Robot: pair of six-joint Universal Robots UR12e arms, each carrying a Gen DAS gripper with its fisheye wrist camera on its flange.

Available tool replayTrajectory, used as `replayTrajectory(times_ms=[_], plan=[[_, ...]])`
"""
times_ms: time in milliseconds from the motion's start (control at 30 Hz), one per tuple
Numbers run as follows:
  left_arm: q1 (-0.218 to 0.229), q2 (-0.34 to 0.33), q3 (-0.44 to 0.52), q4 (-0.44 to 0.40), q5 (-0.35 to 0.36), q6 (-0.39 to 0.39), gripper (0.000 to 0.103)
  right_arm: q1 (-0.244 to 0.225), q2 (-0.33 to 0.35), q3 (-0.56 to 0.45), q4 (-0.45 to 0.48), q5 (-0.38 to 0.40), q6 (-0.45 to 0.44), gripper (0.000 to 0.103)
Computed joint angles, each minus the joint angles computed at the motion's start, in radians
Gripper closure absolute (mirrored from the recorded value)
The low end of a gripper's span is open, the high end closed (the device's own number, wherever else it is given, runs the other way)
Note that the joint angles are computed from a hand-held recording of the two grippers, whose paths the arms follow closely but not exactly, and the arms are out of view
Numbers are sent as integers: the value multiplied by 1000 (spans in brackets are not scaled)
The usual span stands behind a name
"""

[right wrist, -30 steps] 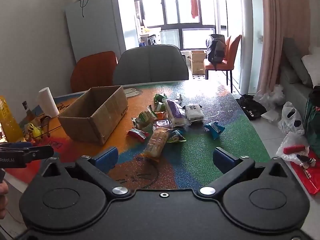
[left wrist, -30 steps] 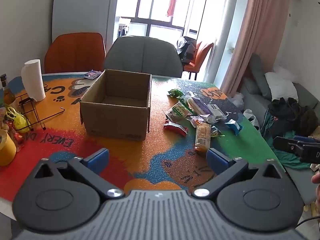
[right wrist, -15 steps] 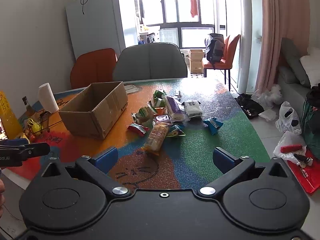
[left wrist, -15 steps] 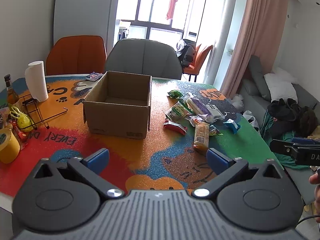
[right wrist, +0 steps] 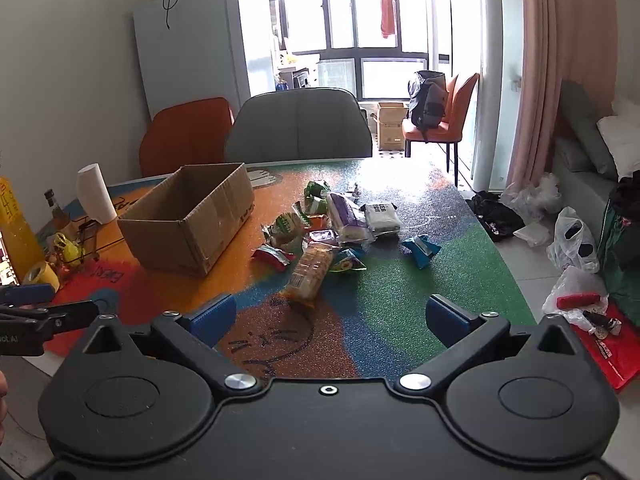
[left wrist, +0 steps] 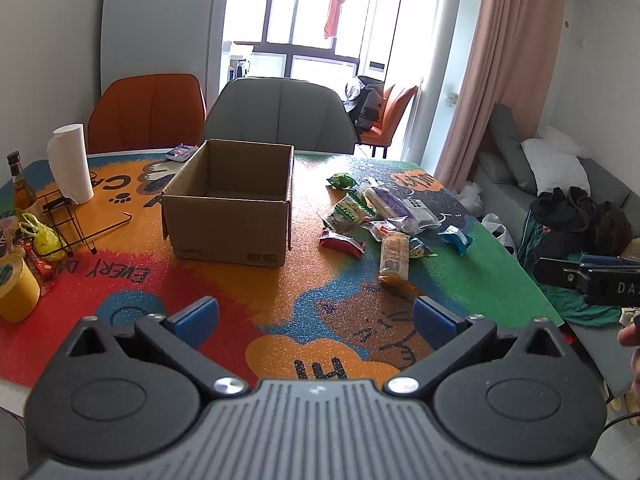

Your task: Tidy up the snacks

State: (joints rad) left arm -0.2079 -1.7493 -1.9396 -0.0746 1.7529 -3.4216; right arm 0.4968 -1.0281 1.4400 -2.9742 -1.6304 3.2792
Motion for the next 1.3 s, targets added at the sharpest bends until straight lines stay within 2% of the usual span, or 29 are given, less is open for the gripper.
replayTrajectory(times_ms=[633,900,1033,1300], plan=[[-12,3,-2,24,3,26,0,4,-5,7,-21,2,-14,0],[-15,-1,0,24,3,30,0,5,-2,4,-30,-10,1,0],[-14,-1,0,25,-1,33,0,13,2,1,-34,-47,-18,0],[-14,-4,4,25,3,24,0,10,3,-1,-29,-38,-12,0]])
